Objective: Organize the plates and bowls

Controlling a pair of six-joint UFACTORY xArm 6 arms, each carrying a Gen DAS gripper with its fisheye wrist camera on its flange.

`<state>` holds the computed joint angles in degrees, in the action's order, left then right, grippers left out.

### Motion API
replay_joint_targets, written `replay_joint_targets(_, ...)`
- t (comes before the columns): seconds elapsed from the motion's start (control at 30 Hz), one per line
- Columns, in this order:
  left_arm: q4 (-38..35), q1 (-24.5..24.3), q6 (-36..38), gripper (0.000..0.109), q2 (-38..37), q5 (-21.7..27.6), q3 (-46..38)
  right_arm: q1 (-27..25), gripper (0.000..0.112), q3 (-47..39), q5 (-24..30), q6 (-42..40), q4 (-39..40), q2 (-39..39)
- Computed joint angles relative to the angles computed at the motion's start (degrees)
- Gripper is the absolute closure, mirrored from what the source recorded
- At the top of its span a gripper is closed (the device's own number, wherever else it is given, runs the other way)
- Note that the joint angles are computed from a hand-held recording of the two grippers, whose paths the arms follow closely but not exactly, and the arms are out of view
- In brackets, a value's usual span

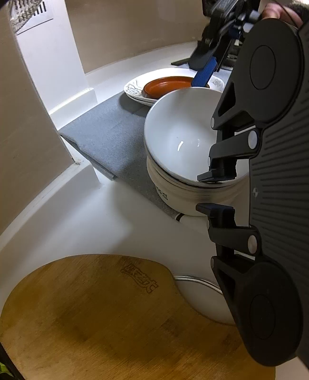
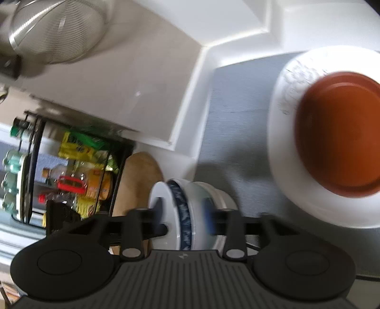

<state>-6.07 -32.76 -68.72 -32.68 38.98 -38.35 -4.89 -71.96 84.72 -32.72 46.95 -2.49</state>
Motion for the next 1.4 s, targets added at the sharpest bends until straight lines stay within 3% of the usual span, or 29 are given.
replay_joint_targets(0.17, -0.3, 0.16, 0.65, 0.087, 0.96, -0.11, -0.51, 3.96, 0.06, 1.69, -3.74, -1.4, -6.72, -2.0)
replay_joint_targets(0.2, -0.47, 0.23, 0.7, 0.087, 0.96, -0.25, -0.4, 4.49, 0.074, 2.29, -4.42, -1.69, -7.43, -2.29)
replay_joint_targets(0.3, -0.57, 0.27, 0.24, 0.079, 1.46, 0.65, -0.7, 5.08, 0.078, 3.38, -5.95, -2.3, -7.83, -2.93)
replay_joint_targets(0.4, -1.32, -0.11, 0.32, 0.077, 1.9, 0.24, -0.95, 4.87, 0.082, 2.95, -5.6, -1.53, -8.02, -2.31)
replay_joint_targets(0.47, -1.43, -0.38, 0.25, 0.07, 2.05, -0.12, -1.07, 4.67, 0.087, 2.32, -5.15, -1.09, -8.35, -1.48)
replay_joint_targets(0.6, -2.65, -0.21, 0.34, 0.068, 2.15, 0.11, -1.55, 3.92, 0.09, 0.29, -3.14, 1.43, -8.1, 1.58)
replay_joint_targets(0.77, -0.84, 0.66, -0.33, 0.074, 1.88, 2.4, -3.27, 4.81, 0.09, -1.65, -1.81, 2.21, -9.74, 3.06)
replay_joint_targets(0.83, 1.45, 0.98, -1.13, 0.078, 1.77, 3.71, -4.27, 5.76, 0.085, -2.21, -1.76, -0.13, -10.94, 2.74)
replay_joint_targets(1.1, 2.99, 1.63, 1.44, 0.089, 4.0, 6.01, -7.32, 7.37, 0.085, -3.74, -4.12, -2.86, -11.52, 3.27)
replay_joint_targets(1.4, 3.34, 2.66, 4.3, 0.088, 5.99, 7.02, -9.8, 8.87, 0.084, -5.73, -5.44, -6.93, -10.3, 3.48)
